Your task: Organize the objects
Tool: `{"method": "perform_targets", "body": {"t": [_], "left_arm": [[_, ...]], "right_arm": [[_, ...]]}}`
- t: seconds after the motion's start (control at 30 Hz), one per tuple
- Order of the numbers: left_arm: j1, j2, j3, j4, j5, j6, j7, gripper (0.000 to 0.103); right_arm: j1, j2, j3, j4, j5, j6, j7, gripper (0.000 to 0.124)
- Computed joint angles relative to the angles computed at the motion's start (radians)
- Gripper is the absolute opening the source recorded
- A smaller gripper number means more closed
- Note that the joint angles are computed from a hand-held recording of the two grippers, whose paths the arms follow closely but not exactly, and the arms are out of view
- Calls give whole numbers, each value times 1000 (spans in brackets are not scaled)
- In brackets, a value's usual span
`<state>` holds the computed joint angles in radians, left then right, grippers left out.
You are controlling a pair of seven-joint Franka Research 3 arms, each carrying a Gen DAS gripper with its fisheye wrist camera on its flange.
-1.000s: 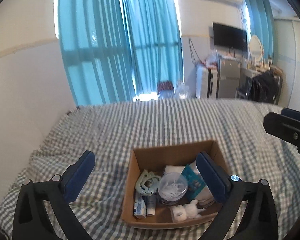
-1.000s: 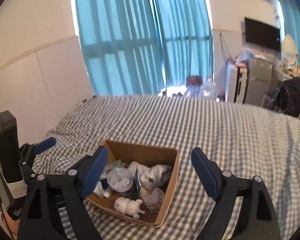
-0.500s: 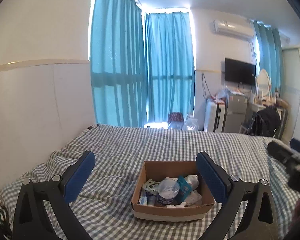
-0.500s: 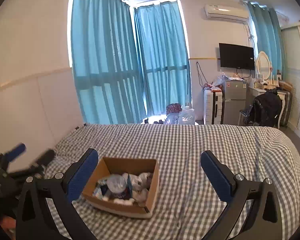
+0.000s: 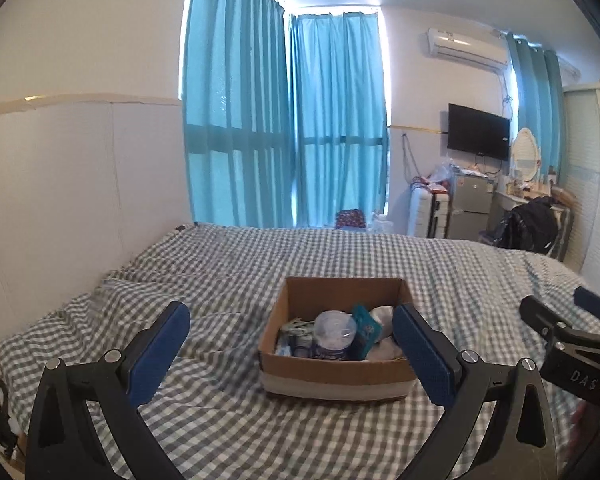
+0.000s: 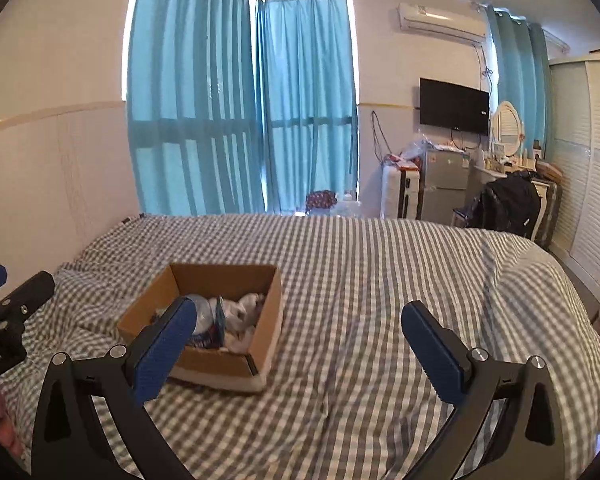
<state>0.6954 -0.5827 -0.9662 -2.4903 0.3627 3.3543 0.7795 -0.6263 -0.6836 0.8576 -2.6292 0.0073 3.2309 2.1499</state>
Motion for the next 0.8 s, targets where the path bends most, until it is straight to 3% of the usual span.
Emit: {"method": "perform_targets", "body": {"t": [0.1, 0.8], "left_arm": [[-4, 1, -5, -8, 2, 8, 3, 103], [-20, 13, 3, -25, 2, -10, -1, 103]], "right_arm": [[-19, -12, 27, -10, -2, 1, 9, 103], [3, 21, 21, -8, -29, -11, 15, 103]]}}
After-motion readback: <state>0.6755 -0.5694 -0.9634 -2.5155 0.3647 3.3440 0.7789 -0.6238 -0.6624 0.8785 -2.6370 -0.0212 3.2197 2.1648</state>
